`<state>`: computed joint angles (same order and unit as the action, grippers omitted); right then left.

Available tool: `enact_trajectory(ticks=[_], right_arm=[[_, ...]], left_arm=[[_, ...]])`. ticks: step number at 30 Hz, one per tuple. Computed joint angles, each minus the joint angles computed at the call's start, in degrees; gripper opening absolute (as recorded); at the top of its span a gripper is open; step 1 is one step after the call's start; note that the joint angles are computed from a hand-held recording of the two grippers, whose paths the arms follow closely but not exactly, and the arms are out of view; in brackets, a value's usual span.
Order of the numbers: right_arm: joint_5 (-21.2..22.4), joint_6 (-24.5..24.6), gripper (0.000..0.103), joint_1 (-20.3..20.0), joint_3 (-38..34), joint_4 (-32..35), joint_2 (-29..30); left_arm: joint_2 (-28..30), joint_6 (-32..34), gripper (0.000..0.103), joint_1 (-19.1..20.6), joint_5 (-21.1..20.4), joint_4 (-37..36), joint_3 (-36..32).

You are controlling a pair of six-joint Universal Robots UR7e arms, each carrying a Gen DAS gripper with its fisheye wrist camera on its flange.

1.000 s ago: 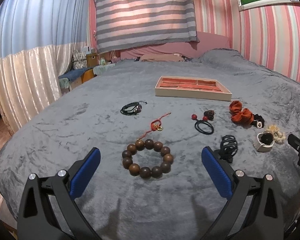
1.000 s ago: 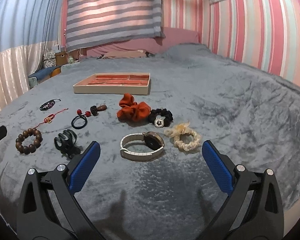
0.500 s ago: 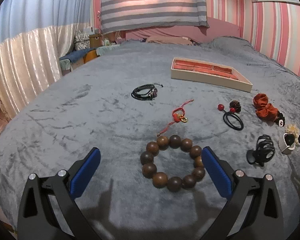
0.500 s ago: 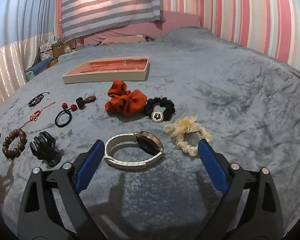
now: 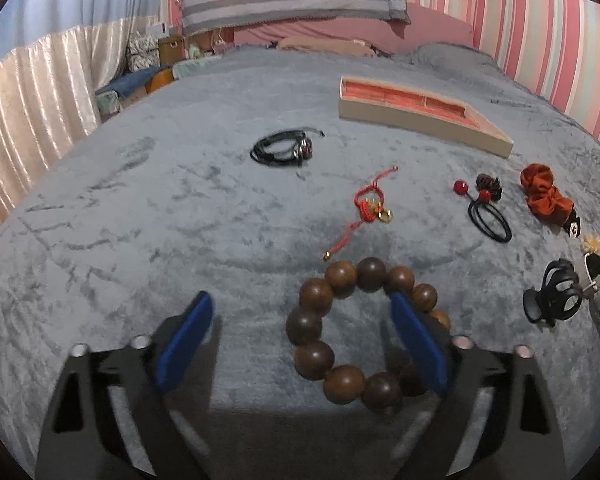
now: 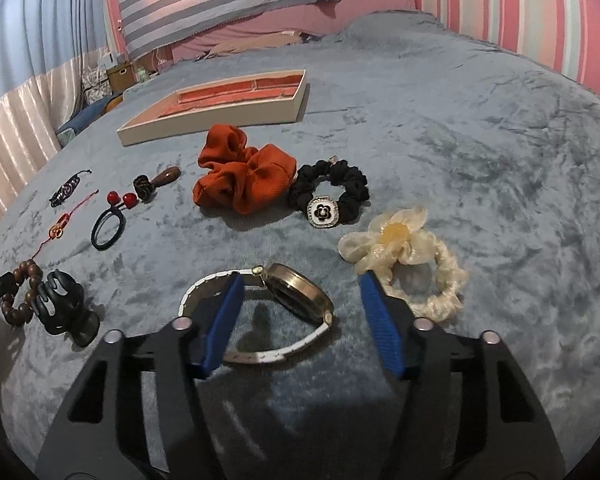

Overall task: Organize jewelry
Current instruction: 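Grasp the wooden bead bracelet with the left tool while the right tool grasps the white-band watch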

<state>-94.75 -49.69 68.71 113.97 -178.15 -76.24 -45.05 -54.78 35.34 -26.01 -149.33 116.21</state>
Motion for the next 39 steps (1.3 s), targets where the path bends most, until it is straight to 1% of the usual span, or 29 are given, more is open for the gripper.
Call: enact_trajectory(ticks=[2,5,10,12,13,15,17,18,20,22,26,28,30,35,37,39], right_arm=[[-0.6,0.0,0.048,0.1,-0.9,1.8,0.5],[-1.1,0.0,0.042,0.1,-1.5,3.6,0.8],[-1.2,0.2,0.04,0.1,-1.8,4.5,1.1],[-0.9,0.5,0.039,-0.1,-2.1,5.2,1.0],[-0.8,0.7,0.036,-0.2,-2.3,5.7,1.0],[-0.5,1.0,0.036,-0.3,-2.9,6.5,1.2],[0.2,1.1,0.032,-0.6,-3.0,7.5,0.8],[0.3,0.5,0.031,-0.6,-2.8,7.2,0.6],[0.3,-0.9,0.031,-0.5,-2.2,6.6,0.3],[0.3,-2.2,0.031,-0.4,-2.1,7.4,0.1],[-0.9,-5.0,0.031,0.2,-2.8,8.2,0.6],[-0.7,-5.3,0.031,0.2,-3.7,9.6,0.9],[-0.1,-5.4,0.031,0.0,-4.3,11.1,0.9],[1.7,-5.3,0.03,-0.5,-4.1,11.8,0.2],[2.7,-5.1,0.03,-0.8,-3.9,11.5,-0.2],[3.5,-4.8,0.03,-1.0,-3.6,11.3,-0.6]], left_arm=[[0.0,0.5,0.076,0.8,-1.6,-0.4,-0.2],[0.0,2.0,0.076,1.4,-2.7,-2.9,0.1],[0.3,3.8,0.076,1.9,-3.5,-4.4,-0.1],[0.3,4.0,0.072,2.1,-3.6,-4.5,-0.3],[0.2,4.0,0.07,2.3,-3.8,-4.8,-0.3],[0.1,4.3,0.069,2.5,-4.2,-5.7,-0.1],[0.1,3.6,0.063,2.5,-3.9,-5.0,-0.2],[0.0,3.0,0.062,2.4,-3.6,-3.9,-0.3],[0.1,3.3,0.057,2.2,-3.5,-3.5,-0.4],[0.3,4.2,0.054,2.2,-3.7,-3.8,-0.6],[0.6,6.1,0.053,2.5,-4.2,-4.2,-1.1],[0.8,6.6,0.05,2.5,-4.2,-4.7,-1.1],[0.8,6.7,0.045,2.5,-4.1,-5.0,-1.0],[0.5,5.5,0.029,2.2,-3.3,-4.6,-0.4],[0.4,5.1,0.025,2.0,-3.0,-4.2,-0.3],[0.4,5.4,0.023,1.9,-2.9,-5.3,0.0]])
